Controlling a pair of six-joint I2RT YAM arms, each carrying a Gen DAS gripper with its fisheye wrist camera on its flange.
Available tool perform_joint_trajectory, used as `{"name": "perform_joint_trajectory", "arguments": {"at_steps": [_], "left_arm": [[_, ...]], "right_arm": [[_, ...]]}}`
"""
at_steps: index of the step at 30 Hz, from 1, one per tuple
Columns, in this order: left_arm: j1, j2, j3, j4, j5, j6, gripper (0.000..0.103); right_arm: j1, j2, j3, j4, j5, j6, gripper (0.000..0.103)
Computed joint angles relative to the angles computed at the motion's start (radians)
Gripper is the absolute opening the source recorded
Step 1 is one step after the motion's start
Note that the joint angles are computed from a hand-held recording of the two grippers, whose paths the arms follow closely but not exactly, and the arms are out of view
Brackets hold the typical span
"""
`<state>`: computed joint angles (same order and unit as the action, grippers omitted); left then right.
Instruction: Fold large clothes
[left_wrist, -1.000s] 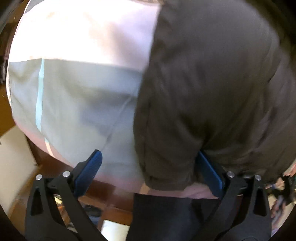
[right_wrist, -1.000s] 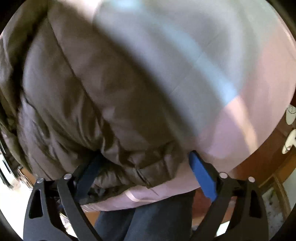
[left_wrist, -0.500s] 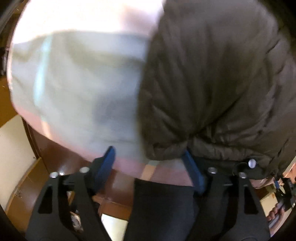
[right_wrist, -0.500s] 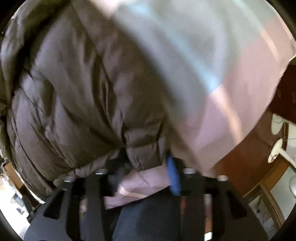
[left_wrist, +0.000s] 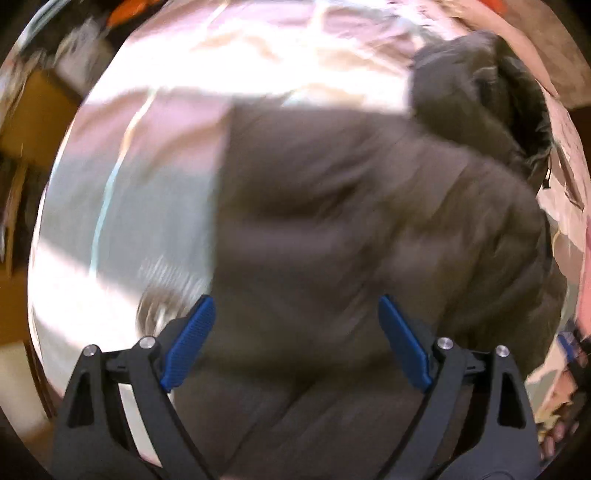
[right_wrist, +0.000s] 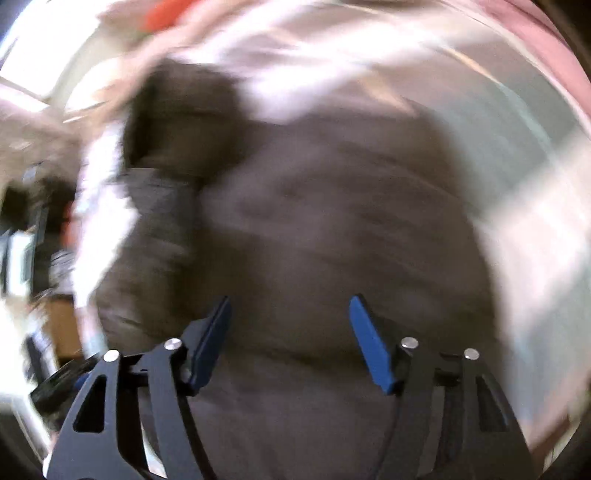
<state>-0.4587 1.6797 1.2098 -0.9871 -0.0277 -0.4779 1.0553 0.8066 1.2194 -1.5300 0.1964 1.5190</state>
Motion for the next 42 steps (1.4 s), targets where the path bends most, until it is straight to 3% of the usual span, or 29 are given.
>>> {"name": "perform_joint_trajectory", "arguments": {"at_steps": [1,3,5,7,9,11,13,14,16,17,18,20,25,27,29,30,31,32,34,37,39,42], "left_arm": [[-0.029,0.065,0.061,-0.014,-0.028,0.005,0.092],[-0.075,0.212,0.185,-0.028,-0.060,0.001,0.092],[-0.081,0.275,0.172,-0.020,-0.080,-0.008,0.092],[-0.066,0.321,0.148,0.010,-0.090,-0.015,0.099],[-0.009,0.294,0.070,0.058,-0.048,-0.013,0.101],[0.025,0.306,0.054,0.083,-0.003,-0.003,0.101],[0.023,0.299,0.074,0.071,0.003,-0.005,0.101],[0.022,0.290,0.081,0.066,0.008,-0.003,0.101],[0.020,0.249,0.093,0.068,0.052,-0.008,0.101],[0.018,0.234,0.102,0.067,0.067,-0.013,0.101],[0.014,0.223,0.112,0.062,0.080,-0.017,0.101],[0.004,0.198,0.134,0.048,0.106,-0.022,0.101],[-0.019,0.165,0.161,-0.001,0.148,-0.032,0.101],[-0.027,0.164,0.153,-0.001,0.133,-0.043,0.101],[-0.049,0.120,0.062,0.041,0.112,-0.065,0.101],[-0.055,0.112,0.041,0.048,0.108,-0.075,0.101],[-0.059,0.104,0.022,0.052,0.112,-0.085,0.101],[-0.058,0.085,-0.010,0.057,0.124,-0.089,0.101],[-0.056,0.062,-0.038,0.051,0.134,-0.094,0.101],[-0.052,0.040,-0.081,0.062,0.170,-0.107,0.101],[-0.051,0.027,-0.109,0.074,0.177,-0.114,0.101],[-0.059,0.002,-0.121,0.072,0.183,-0.127,0.101]], "right_arm": [[-0.126,0.083,0.006,0.127,-0.050,-0.148,0.066],[-0.297,0.204,-0.001,0.289,-0.186,-0.328,0.066],[-0.361,0.337,0.002,0.326,-0.255,-0.421,0.066],[-0.490,0.381,-0.086,0.364,-0.277,-0.507,0.063],[-0.599,0.318,-0.226,0.415,-0.339,-0.511,0.023],[-0.788,0.193,-0.381,0.500,-0.521,-0.518,0.017],[-0.875,0.168,-0.390,0.502,-0.620,-0.570,0.018],[-0.909,0.170,-0.375,0.489,-0.651,-0.597,0.022],[-0.989,0.194,-0.264,0.426,-0.636,-0.678,0.050],[-0.990,0.206,-0.215,0.406,-0.601,-0.686,0.082],[-0.998,0.247,-0.126,0.390,-0.527,-0.714,0.095],[-1.004,0.371,0.021,0.381,-0.446,-0.783,0.095],[-0.964,0.920,0.540,0.315,-0.206,-1.011,0.095],[-0.988,1.024,0.612,0.275,-0.169,-1.072,0.095],[-0.987,1.149,0.703,0.220,-0.130,-1.049,0.095],[-0.998,1.162,0.707,0.204,-0.134,-1.028,0.080],[-1.016,1.148,0.666,0.236,-0.182,-0.991,0.055],[-1.021,1.113,0.608,0.264,-0.211,-0.963,0.012],[-1.055,0.965,0.442,0.392,-0.292,-0.924,0.009],[-1.054,0.712,0.274,0.539,-0.361,-0.972,0.008],[-1.045,0.566,0.197,0.551,-0.451,-1.018,0.008],[-1.037,0.322,0.096,0.451,-0.543,-1.079,0.008]]}}
